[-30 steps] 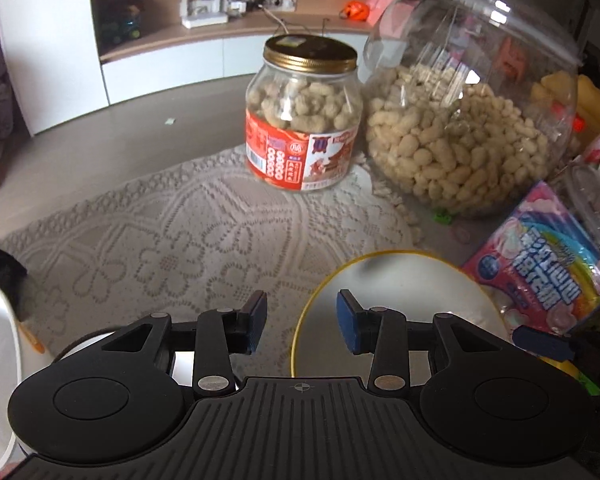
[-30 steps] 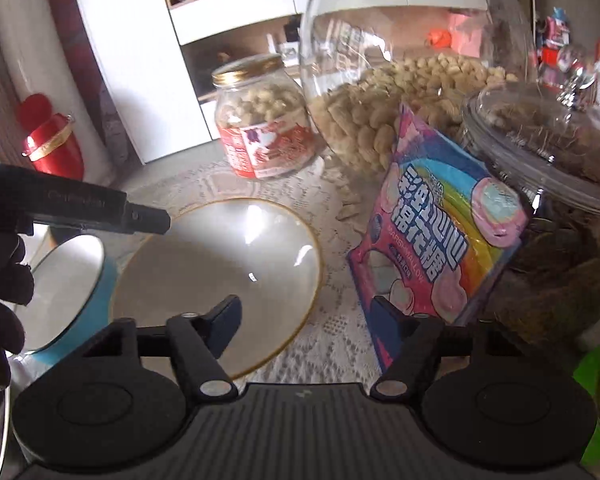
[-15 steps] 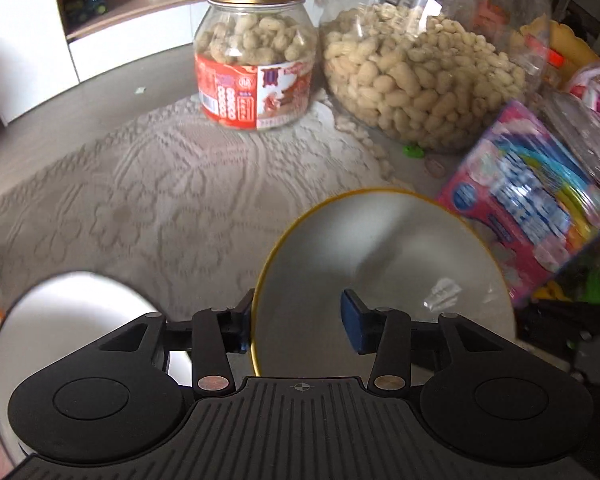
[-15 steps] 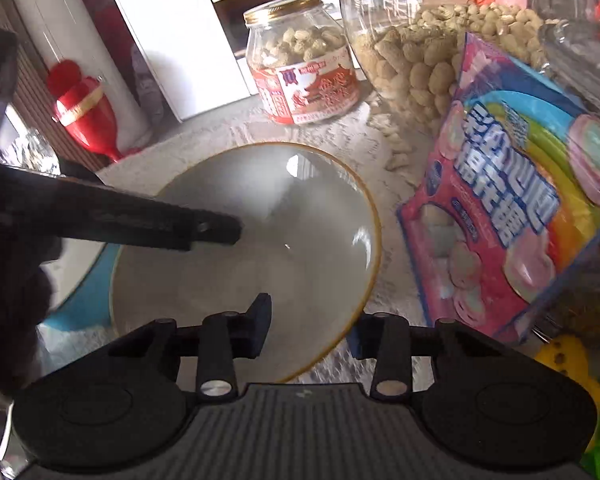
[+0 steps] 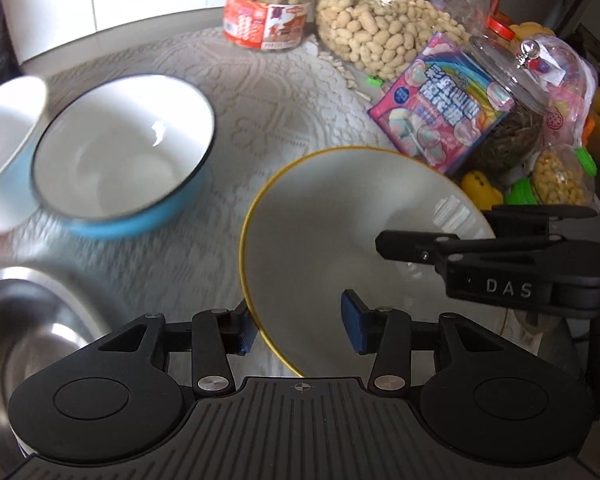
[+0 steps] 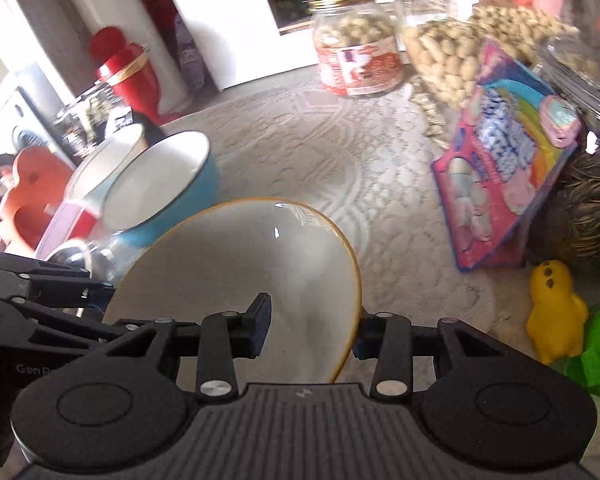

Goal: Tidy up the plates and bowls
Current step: 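Slide the yellow-rimmed bowl toward the steel bowl and open the left tool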

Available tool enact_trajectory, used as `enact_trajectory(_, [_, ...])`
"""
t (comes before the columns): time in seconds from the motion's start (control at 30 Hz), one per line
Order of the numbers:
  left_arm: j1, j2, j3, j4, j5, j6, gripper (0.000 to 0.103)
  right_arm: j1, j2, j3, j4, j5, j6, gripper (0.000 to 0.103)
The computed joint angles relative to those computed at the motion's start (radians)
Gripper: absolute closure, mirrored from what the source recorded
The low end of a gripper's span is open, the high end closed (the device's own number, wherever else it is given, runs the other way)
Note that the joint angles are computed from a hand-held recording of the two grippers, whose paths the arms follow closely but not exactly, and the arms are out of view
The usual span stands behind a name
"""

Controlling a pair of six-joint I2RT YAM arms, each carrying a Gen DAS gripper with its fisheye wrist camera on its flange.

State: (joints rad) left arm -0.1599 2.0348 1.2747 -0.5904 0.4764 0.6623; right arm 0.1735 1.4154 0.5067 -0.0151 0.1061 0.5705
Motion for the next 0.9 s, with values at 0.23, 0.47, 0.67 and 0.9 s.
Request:
enact_trajectory(0.23, [0.092,-0.028,-0.142,0.087,0.022,0.076,0.064,0.154,0.091,0.017,0.012,0.06,0.01,0.061])
enact_trajectory(0.47, [0.087,-0.038,-0.155,0.131,0.039,0.019,0.064,0.186,0.141,0.026,0.013,0.125,0.031,0.055])
enact_trajectory(0.67, [0.077,-0.044,-0.173,0.159,0.046,-0.017,0.06,0.195,0.147,0.028,0.01,0.133,0.04,0.052])
enact_trajectory(0.9, [0.077,-0.043,-0.173,0.158,0.047,-0.014,0.06,0.196,0.145,0.027,0.007,0.131,0.04,0.052])
